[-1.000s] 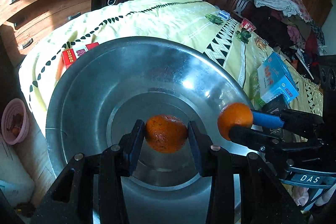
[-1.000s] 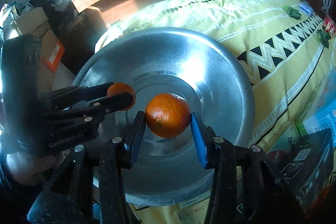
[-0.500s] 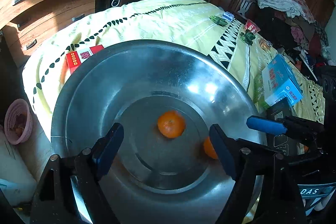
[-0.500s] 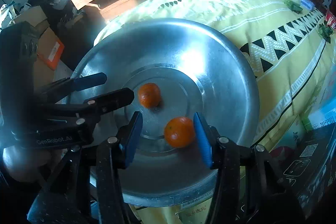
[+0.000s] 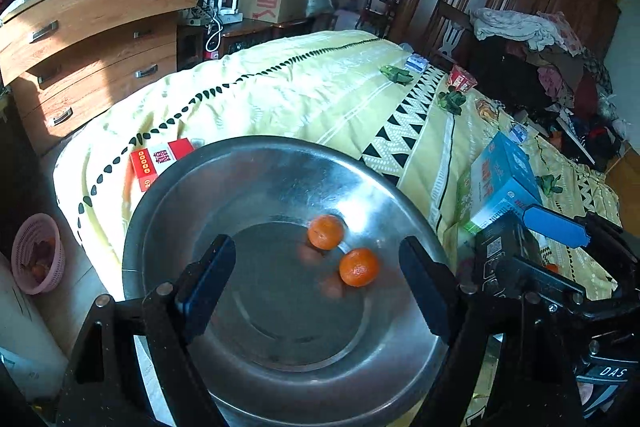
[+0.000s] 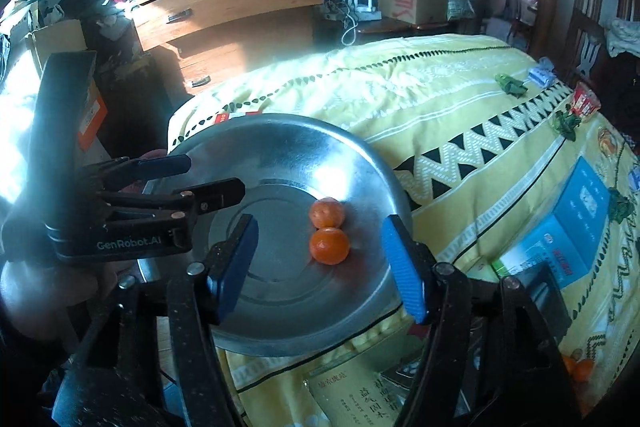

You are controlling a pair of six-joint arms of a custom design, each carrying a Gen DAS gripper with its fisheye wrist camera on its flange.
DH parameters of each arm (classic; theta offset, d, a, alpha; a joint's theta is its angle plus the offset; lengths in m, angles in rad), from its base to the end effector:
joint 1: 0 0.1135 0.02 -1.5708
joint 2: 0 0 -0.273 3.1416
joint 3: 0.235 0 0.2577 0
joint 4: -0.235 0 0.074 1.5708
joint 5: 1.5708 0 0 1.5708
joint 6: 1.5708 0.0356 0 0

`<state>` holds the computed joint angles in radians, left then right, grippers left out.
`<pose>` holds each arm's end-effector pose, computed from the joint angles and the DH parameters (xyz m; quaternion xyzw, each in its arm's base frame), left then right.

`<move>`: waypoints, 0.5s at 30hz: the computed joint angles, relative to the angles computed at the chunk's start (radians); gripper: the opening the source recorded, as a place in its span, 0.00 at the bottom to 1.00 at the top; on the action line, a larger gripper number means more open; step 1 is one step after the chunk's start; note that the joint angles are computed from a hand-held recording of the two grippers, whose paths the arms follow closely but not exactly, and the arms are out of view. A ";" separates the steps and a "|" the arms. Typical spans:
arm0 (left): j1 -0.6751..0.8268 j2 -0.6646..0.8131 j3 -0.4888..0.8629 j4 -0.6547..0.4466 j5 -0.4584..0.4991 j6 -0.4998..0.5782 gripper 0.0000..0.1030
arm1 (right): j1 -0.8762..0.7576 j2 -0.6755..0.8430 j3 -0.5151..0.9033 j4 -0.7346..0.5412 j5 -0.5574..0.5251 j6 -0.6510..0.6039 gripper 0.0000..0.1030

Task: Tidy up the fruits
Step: 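Withdraw both open tools from the bowl back over the bed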

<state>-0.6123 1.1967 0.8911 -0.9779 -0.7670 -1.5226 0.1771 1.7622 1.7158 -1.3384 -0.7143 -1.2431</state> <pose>0.1824 -0.0979 0.2539 -0.4516 0.8008 0.0623 0.3884 0.3342 0.0835 0.3307 -0.6327 0.6862 0.2556 0.2518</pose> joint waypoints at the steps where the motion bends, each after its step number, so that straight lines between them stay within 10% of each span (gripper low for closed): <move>1: -0.026 0.031 0.044 -0.026 -0.029 -0.015 0.82 | -0.020 0.000 0.010 0.000 -0.010 -0.008 0.65; 6: -0.177 0.287 0.372 0.002 -0.237 0.207 0.91 | -0.259 0.066 0.159 -0.062 -0.179 -0.086 0.69; 9: -0.228 0.468 0.580 0.192 -0.293 0.460 1.00 | -0.458 0.182 0.301 -0.065 -0.254 -0.067 0.95; 15: -0.178 0.861 0.951 0.454 -0.031 0.641 1.00 | -0.707 0.458 0.479 0.160 -0.079 0.089 0.99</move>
<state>-0.7904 2.0579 1.8422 -0.5243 -0.7980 -0.8820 -0.5301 2.2203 2.1949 -1.1786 -0.7936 -1.1542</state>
